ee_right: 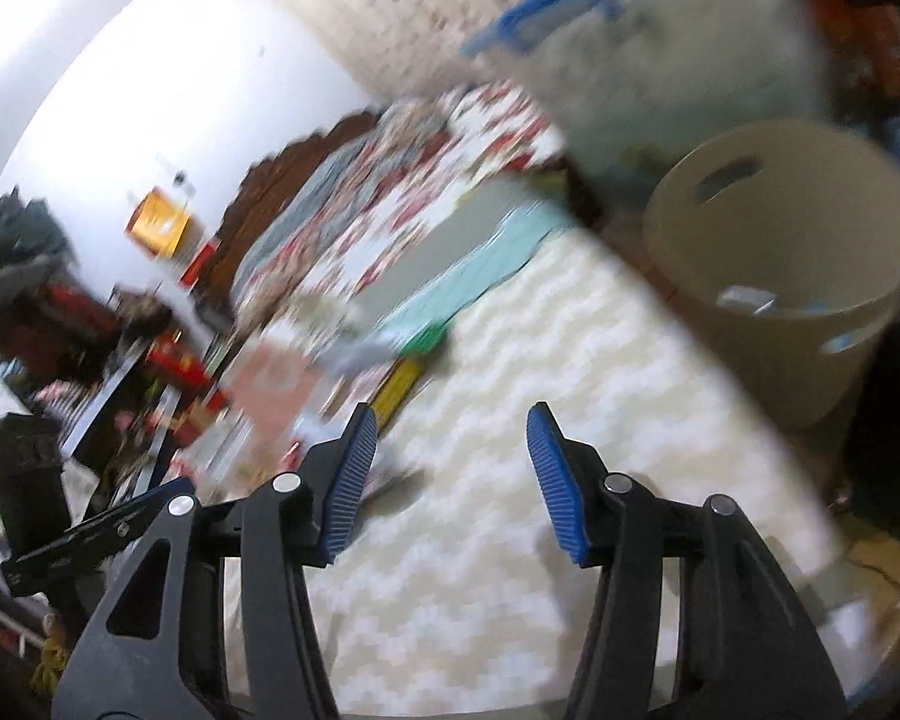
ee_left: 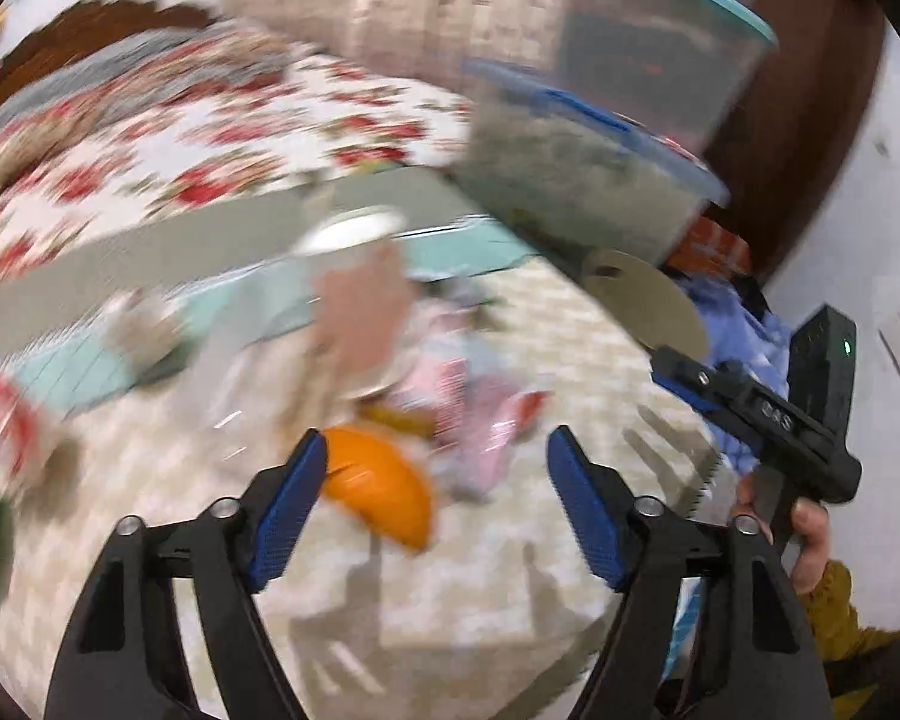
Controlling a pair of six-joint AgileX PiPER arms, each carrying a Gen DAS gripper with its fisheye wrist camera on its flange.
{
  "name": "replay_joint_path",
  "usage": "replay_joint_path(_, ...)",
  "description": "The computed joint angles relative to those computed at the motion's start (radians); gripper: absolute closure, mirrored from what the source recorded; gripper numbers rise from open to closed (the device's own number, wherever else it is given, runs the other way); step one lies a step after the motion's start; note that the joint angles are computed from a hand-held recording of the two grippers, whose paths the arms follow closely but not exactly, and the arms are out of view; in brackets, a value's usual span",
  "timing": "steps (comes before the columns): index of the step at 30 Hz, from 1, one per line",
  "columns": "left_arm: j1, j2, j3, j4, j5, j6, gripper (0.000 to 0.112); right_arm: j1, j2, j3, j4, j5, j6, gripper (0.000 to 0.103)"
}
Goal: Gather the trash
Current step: 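Grasp the red snack wrapper with the right tool while the left grasps orange peel, then carry wrapper and orange peel to the wastebasket and open both tools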
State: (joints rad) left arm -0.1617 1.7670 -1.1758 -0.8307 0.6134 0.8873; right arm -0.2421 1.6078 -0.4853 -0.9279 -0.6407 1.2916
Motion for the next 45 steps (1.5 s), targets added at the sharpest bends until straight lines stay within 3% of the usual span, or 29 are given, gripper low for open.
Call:
replay_joint_path(5,0.096,0.002,0.034,-0.064,0.033,0.078,0.046,0.197,0.049,-0.075,0.087,0.104,-0.029,0.046)
replay_joint_path(9,0.083,0.032,0.03,-0.062,0.045,0.118,0.046,0.236,0.09,-0.127,0.091,0.134,0.0,0.032)
replay_joint_path(11,0.064,0.063,0.017,-0.057,0.038,0.12,0.045,0.237,0.11,-0.168,0.053,0.157,0.043,0.027)
replay_joint_path(15,0.048,0.183,-0.08,-0.003,0.105,-0.001,0.045,0.237,0.159,-0.264,-0.087,0.2,0.157,0.02)
replay_joint_path(19,0.026,0.22,-0.116,-0.016,0.1,-0.035,0.046,0.248,0.224,-0.353,-0.27,0.205,0.299,0.019)
replay_joint_path(20,0.021,0.22,-0.115,-0.025,0.089,-0.042,0.054,0.25,0.234,-0.36,-0.296,0.193,0.319,0.02)
replay_joint_path(21,0.019,0.227,-0.122,-0.031,0.095,-0.043,0.065,0.253,0.25,-0.368,-0.345,0.163,0.347,0.033)
replay_joint_path(22,0.016,0.24,-0.135,-0.023,0.114,-0.053,0.081,0.259,0.258,-0.375,-0.379,0.15,0.364,0.057)
replay_joint_path(23,0.02,0.248,-0.138,-0.041,0.134,-0.041,0.087,0.264,0.266,-0.383,-0.419,0.139,0.383,0.069)
replay_joint_path(25,0.02,0.234,-0.12,-0.068,0.139,-0.02,0.096,0.282,0.246,-0.352,-0.402,0.134,0.34,0.082)
replay_joint_path(28,0.02,0.188,-0.076,-0.086,0.134,0.015,0.108,0.288,0.188,-0.263,-0.271,0.107,0.201,0.086)
replay_joint_path(35,0.014,0.099,-0.021,-0.141,0.159,0.075,0.108,0.192,0.04,-0.065,-0.074,0.023,0.021,0.087)
replay_joint_path(39,-0.063,0.105,-0.089,-0.103,0.161,0.017,0.108,0.085,-0.034,0.013,-0.018,0.021,-0.059,0.087)
replay_joint_path(45,-0.253,0.21,-0.332,0.009,0.166,-0.119,0.108,-0.23,-0.071,0.051,-0.095,0.006,-0.06,0.087)
